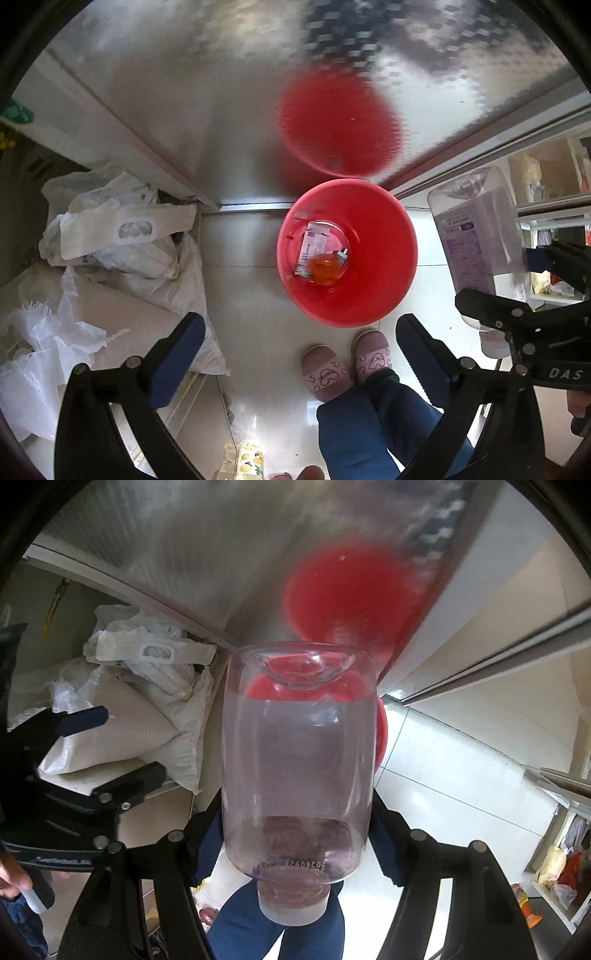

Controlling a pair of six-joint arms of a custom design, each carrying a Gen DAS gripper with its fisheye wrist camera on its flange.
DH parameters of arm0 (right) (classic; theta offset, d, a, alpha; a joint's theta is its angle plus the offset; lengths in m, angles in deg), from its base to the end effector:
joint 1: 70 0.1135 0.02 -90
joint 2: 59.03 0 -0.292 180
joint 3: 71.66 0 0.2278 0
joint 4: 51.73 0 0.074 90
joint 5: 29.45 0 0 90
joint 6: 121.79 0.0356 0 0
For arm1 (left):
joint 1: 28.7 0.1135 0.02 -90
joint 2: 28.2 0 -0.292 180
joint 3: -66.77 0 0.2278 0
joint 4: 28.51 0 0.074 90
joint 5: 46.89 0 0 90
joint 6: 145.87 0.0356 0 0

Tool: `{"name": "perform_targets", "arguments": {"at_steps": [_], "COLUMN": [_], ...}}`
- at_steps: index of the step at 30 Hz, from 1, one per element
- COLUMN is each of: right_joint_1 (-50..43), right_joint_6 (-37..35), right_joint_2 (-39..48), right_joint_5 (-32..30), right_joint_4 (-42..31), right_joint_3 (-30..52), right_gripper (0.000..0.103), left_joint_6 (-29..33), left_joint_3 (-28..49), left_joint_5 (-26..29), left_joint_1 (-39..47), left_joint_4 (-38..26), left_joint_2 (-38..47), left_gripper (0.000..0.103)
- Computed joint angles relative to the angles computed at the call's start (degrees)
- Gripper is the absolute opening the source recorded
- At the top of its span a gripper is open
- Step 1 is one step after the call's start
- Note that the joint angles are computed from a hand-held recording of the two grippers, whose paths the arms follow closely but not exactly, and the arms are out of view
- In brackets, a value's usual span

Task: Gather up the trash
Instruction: 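Lower the pink bottle into the red bucket and open the right tool, then raise both tools from the bucket back over the counter items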

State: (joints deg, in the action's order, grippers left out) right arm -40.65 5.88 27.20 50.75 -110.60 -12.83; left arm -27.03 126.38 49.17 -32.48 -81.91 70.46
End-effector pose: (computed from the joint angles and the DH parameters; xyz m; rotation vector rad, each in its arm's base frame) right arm 0.1802 0.1083 0.1912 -0.2155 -3.0815 -0.2763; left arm 0.2354 -0.0193 0.1494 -0.8722 -2.9934 0.1756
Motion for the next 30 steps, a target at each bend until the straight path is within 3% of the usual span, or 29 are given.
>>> {"name": "perform_targets", "arguments": {"at_steps": [12,16,30], "right_joint_1": [0.93,1.34,4.65], "right_joint_6": [-0.04,0.34,2.68], "right_joint_2": [3.38,2.88,0.19], "right_joint_5": [-1.02,-0.82,1.22], "right_joint_4": [2.47,3.61,-0.36], "right_joint_3": [-0.41,-1.1,1.02], "right_gripper": [0.068,0.089,0.095], "left_joint_6": [1.77,1.95,1.87], "left_joint_3": [-0.56,-0.78,-0.41], "left_joint_5": [0.1,0.43,-0.26], "left_joint_1": [3.85,4.31,5.66], "left_joint_4": [0.75,0.33,-3.77], "left_joint_2": [1.88,1.62,-3.38], "left_gripper": [0.102,0.102,0.102]}}
